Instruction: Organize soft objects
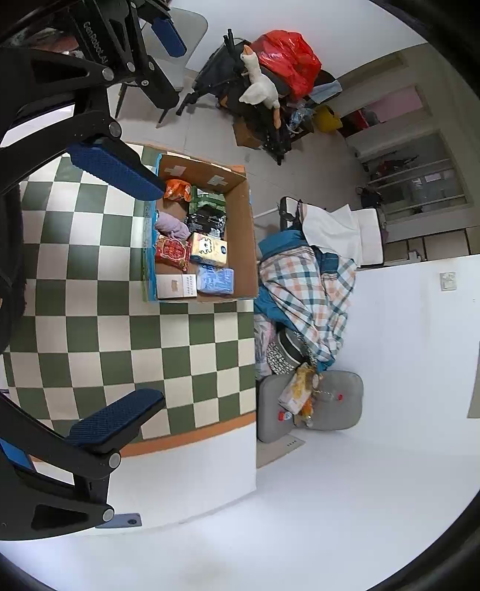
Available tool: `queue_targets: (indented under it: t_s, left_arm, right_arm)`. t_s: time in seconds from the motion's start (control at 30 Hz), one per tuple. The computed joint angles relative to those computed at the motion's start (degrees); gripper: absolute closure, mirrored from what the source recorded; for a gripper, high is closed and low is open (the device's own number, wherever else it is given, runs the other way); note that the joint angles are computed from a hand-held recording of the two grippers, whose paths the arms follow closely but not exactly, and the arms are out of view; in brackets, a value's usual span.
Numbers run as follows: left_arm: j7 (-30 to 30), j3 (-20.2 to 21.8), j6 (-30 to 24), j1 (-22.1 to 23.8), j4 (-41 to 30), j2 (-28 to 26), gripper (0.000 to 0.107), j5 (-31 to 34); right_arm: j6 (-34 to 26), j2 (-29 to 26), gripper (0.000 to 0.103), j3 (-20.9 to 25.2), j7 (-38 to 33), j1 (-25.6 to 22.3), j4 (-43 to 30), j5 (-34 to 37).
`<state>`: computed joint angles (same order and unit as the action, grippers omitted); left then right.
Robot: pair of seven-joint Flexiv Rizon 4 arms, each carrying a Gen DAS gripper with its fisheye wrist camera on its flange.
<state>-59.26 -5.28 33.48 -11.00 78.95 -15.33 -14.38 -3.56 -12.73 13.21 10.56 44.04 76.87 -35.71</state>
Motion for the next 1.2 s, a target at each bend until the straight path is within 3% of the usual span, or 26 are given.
queue_targets:
  t_s: [1.2]
  left_arm:
    - [0.52,0.13,0.46,0.35,1.07,1.67,0.008,-0.56]
  right_arm:
    - [-4.61,-0.46,0.0,-0.33,-2.71,1.35,-2.69,-1.78]
